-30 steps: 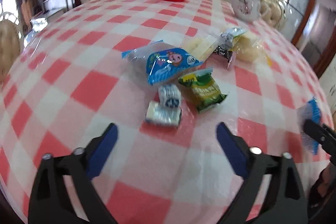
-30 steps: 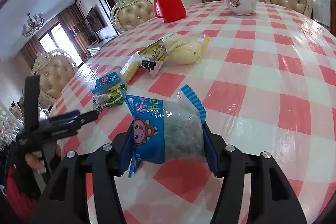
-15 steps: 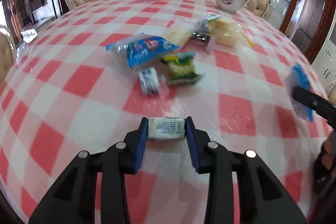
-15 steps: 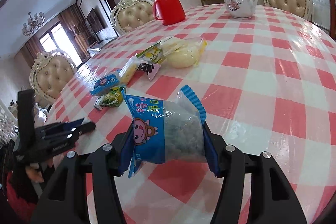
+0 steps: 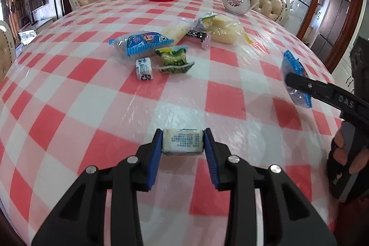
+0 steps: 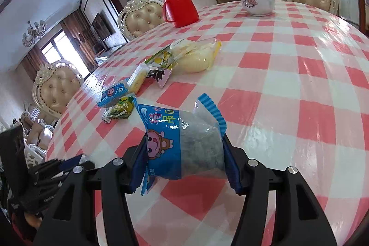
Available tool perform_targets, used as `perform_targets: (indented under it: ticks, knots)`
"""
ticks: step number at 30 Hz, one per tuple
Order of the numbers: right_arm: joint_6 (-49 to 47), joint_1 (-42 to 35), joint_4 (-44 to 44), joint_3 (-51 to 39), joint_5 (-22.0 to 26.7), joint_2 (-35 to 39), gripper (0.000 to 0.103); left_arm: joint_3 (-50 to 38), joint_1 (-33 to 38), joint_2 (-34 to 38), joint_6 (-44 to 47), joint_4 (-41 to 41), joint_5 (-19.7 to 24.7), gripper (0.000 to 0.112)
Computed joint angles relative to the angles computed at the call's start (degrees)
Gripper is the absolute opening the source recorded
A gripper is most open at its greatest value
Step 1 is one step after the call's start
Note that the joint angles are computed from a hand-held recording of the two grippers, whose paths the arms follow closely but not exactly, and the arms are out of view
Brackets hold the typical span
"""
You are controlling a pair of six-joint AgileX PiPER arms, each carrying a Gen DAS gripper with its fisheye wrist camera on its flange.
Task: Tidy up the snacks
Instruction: 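Carry the blue packet and white cube over the clear bin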
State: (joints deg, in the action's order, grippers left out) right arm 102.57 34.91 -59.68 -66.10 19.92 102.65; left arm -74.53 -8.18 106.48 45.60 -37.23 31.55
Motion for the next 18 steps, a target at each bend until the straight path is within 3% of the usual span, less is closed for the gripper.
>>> perform_targets:
  ticks: [8,18]
  knots:
    - [11.69,10.82,-5.93,2.91,11.11,-2.49,0.057,7.32,1.69,-5.44,5.87,-4.39,-0.69,0.036]
    - [10.66,20.69,-1.53,1.76,19.32,-3.06,0.057,13.92,2.69,-10.53,12.97,-8.37,-0.64,0.036]
